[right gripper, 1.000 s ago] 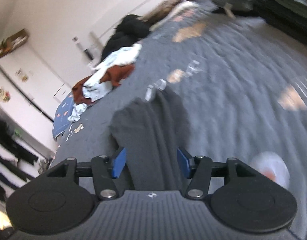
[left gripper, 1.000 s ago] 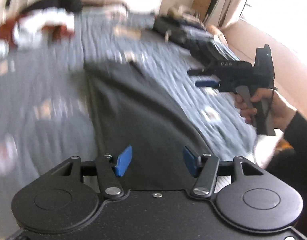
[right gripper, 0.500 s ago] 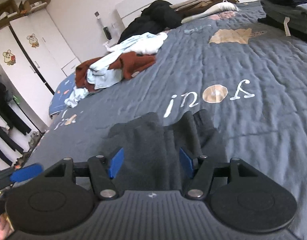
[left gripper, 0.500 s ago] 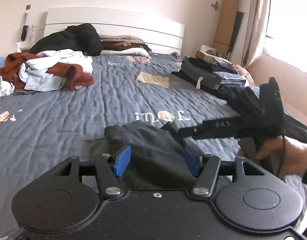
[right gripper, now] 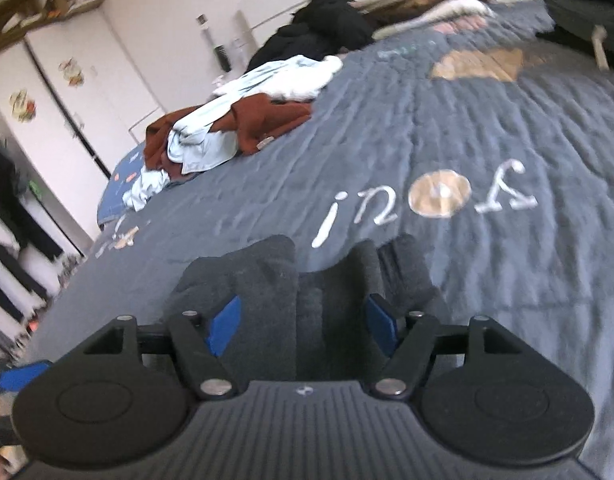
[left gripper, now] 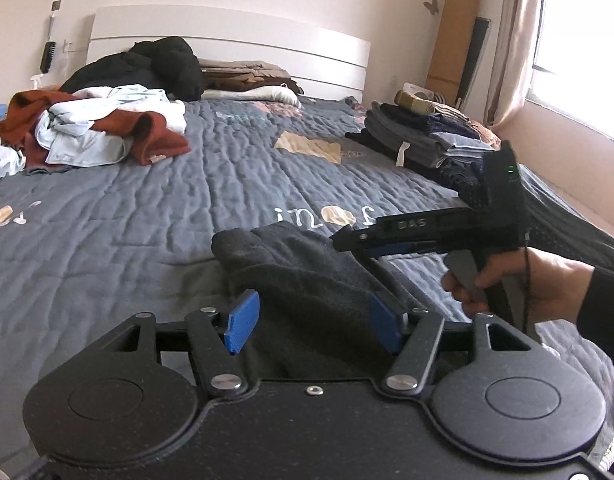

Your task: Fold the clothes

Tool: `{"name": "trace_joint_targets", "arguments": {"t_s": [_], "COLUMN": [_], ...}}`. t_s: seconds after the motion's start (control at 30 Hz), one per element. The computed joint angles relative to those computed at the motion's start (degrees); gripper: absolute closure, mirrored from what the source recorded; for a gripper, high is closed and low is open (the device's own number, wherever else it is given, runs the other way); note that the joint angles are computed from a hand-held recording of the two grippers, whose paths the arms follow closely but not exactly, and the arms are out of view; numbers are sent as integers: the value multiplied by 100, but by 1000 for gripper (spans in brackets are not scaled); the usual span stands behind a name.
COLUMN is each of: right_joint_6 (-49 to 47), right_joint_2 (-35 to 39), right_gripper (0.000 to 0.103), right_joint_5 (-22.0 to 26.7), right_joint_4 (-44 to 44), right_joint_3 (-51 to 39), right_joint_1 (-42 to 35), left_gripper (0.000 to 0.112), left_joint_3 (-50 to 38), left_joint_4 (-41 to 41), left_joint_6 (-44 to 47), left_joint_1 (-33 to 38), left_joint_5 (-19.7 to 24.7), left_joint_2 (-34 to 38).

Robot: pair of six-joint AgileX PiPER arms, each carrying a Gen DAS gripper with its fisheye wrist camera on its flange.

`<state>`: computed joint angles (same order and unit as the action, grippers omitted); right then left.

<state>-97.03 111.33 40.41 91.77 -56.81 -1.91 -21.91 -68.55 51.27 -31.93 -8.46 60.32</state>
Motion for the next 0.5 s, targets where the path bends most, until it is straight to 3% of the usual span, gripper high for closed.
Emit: {"name": "trace_joint_targets", "arguments": {"t_s": [0.17, 0.43, 0.5], "right_joint_6": [-94, 484, 456], "right_joint_2": [153, -18, 113], "right_gripper": [34, 35, 35], "right_joint_5": [-213, -375, -447], "right_joint_4": [140, -562, -400], "right_joint_3": [-136, -213, -217], "right_joint_1": [267, 507, 546], "left_gripper": [50, 50, 50], "left_joint_3": [8, 3, -3], "left_joint_4": [-342, -582, -792], "left_joint_6": [329, 541, 736], "left_joint_1": [-40, -50, -86], "left_joint_5": [-68, -82, -118], "left_joint_2": [20, 19, 6]}}
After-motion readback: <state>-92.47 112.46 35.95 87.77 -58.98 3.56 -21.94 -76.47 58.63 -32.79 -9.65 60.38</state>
